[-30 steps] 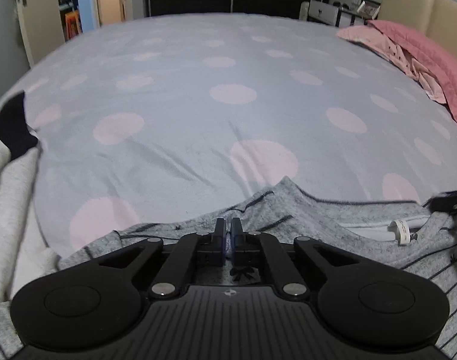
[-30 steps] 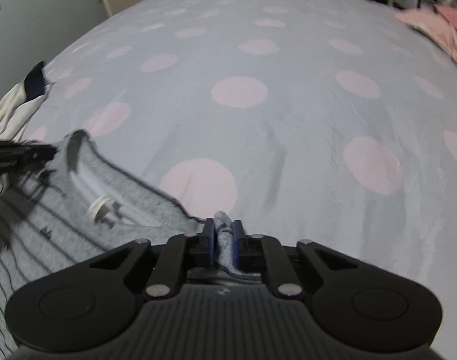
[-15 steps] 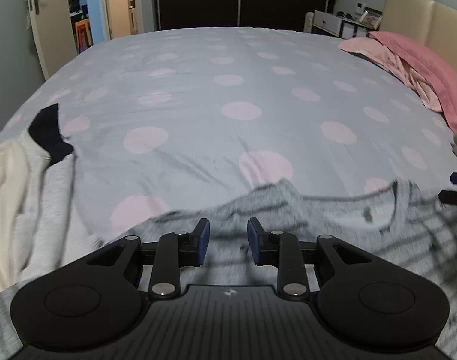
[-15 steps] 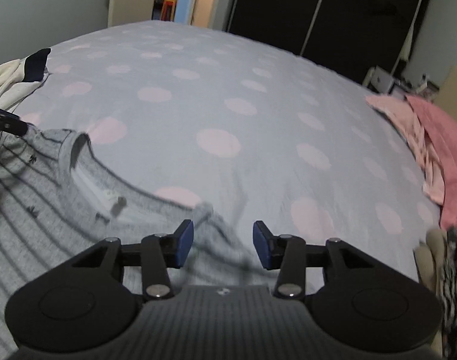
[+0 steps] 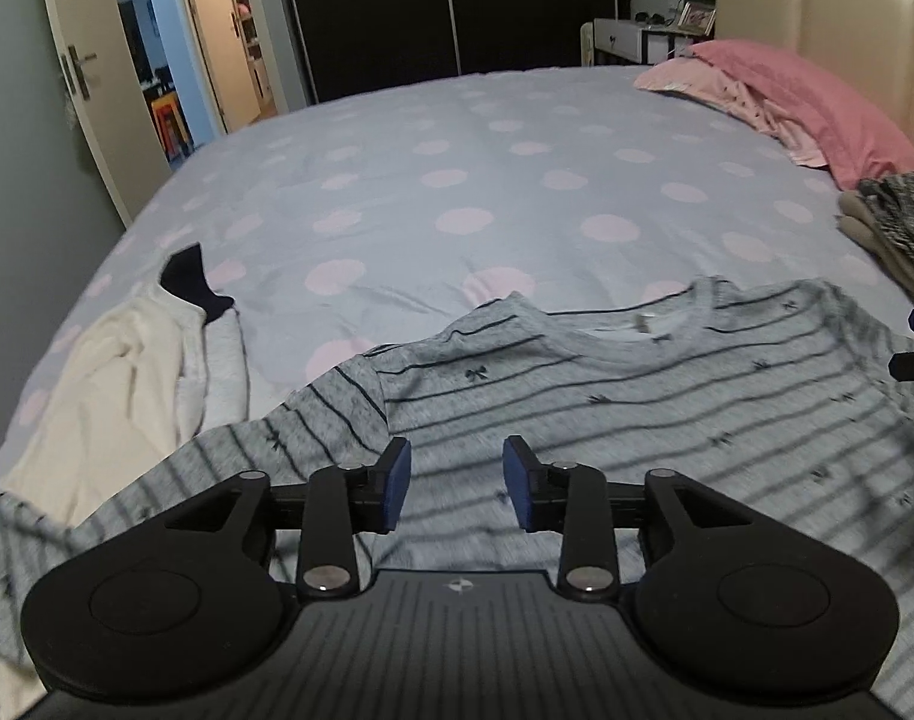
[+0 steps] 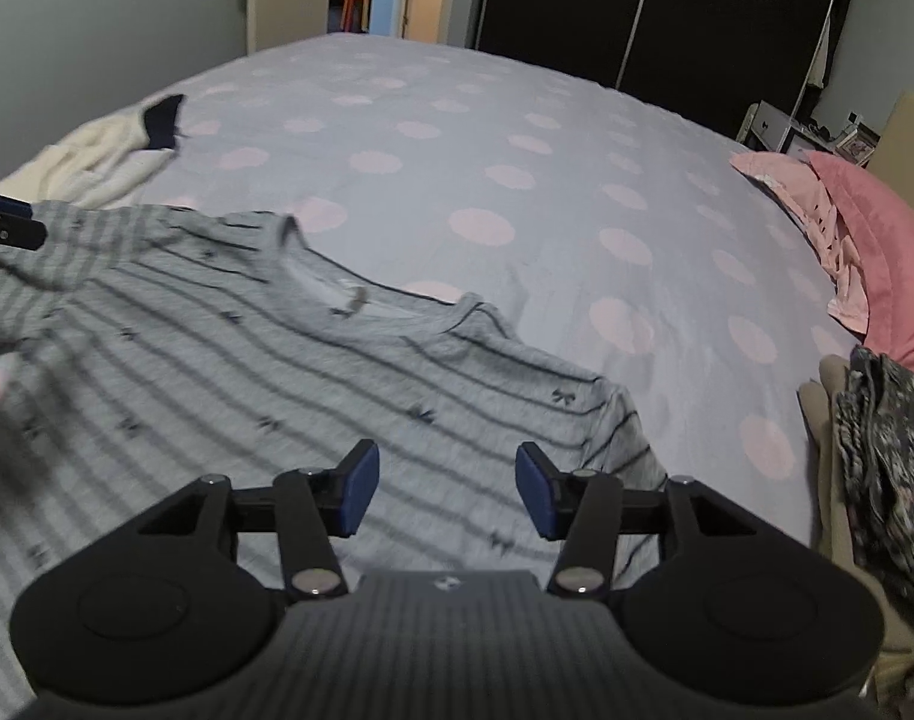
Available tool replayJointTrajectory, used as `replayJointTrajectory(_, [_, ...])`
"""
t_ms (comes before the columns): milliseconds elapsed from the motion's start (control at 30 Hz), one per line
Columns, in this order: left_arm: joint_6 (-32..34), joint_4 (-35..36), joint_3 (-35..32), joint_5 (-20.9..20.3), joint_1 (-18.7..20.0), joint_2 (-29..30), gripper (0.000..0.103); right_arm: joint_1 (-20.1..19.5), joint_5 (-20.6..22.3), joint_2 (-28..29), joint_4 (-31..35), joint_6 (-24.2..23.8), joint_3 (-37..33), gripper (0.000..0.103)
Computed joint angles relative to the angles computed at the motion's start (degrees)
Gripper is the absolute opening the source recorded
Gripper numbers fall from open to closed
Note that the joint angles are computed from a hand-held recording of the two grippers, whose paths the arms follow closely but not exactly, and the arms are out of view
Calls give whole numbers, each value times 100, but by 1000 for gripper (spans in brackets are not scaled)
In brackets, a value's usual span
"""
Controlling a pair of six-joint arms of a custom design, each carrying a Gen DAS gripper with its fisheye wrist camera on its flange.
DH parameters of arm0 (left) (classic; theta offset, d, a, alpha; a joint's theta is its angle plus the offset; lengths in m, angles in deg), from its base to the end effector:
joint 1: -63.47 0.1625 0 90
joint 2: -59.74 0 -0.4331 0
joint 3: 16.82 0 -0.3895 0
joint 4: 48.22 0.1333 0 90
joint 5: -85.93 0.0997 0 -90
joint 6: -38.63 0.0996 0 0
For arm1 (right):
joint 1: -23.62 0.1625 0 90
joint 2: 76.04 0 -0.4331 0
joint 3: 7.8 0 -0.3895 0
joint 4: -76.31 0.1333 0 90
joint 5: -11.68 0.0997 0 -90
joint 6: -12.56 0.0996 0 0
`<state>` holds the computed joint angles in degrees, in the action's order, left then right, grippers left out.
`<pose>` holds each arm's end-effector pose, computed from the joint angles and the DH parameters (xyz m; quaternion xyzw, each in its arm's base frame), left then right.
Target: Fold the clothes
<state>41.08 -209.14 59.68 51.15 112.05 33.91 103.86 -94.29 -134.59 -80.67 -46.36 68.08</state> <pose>-0.3348 -0.7046 0.0311 0.2503 0.8396 -0.2990 0.3781 -0.0203 -0.7426 0.4299 0.3208 -0.8416 0.2722 0.3386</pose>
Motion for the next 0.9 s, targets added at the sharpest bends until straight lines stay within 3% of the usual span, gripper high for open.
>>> replayJointTrajectory(300, [-1018,475,1214,187,-671,-663,43,-116,147,-1256,-358,100,1577,60])
replayJointTrajectory(433, [-1452,740,1717,18,-826,-937,43,-303,152,-1692,-403,296,2095,60])
replayJointTrajectory(633, [-1867,1089,2558,-409,-874,-1399,43,-611,-68,-2121,-273,686,2600,60])
replayJointTrajectory(900, [-2337,1798,3395,-684,-650,-1912,44,-813,-523,-2513,-219,756,3222,60])
